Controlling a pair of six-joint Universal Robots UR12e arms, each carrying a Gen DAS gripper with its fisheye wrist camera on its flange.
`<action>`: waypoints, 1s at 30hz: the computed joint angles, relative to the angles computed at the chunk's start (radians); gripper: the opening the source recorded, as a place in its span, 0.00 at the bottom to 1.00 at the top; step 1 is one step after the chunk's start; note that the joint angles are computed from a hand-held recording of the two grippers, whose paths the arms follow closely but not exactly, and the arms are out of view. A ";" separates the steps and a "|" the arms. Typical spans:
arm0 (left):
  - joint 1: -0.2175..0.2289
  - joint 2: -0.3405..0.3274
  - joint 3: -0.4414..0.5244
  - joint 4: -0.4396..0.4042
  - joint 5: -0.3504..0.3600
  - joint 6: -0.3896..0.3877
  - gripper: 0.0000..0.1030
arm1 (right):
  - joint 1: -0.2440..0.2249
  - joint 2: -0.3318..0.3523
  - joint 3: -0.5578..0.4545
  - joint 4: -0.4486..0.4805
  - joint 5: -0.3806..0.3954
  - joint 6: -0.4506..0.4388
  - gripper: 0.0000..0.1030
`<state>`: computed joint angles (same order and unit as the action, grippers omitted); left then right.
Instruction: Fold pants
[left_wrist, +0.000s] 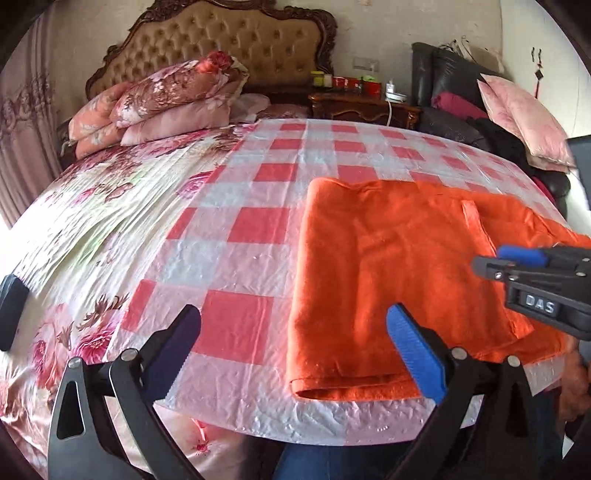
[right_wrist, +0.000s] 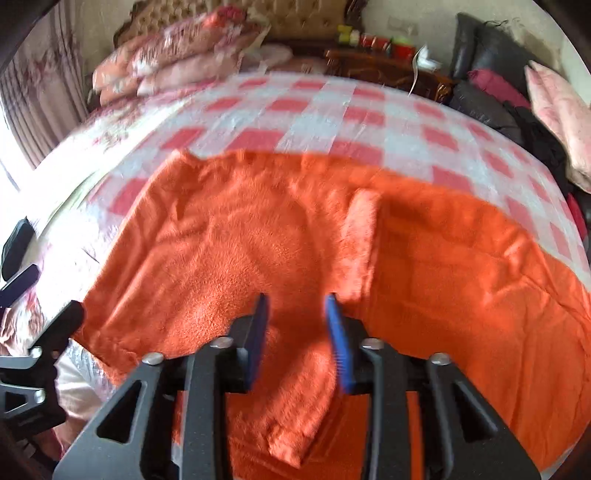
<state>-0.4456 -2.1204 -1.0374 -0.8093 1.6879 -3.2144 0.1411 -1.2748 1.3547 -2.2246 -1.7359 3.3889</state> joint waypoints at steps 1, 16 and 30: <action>0.003 0.001 -0.004 0.003 -0.021 0.013 0.98 | 0.014 -0.009 0.016 -0.025 -0.070 -0.026 0.52; -0.022 0.004 -0.024 0.005 0.067 0.140 0.83 | 0.021 -0.056 0.074 0.008 -0.159 -0.050 0.80; 0.020 -0.083 0.152 -0.041 -0.076 0.117 0.36 | 0.014 0.013 -0.019 0.088 -0.042 -0.047 0.82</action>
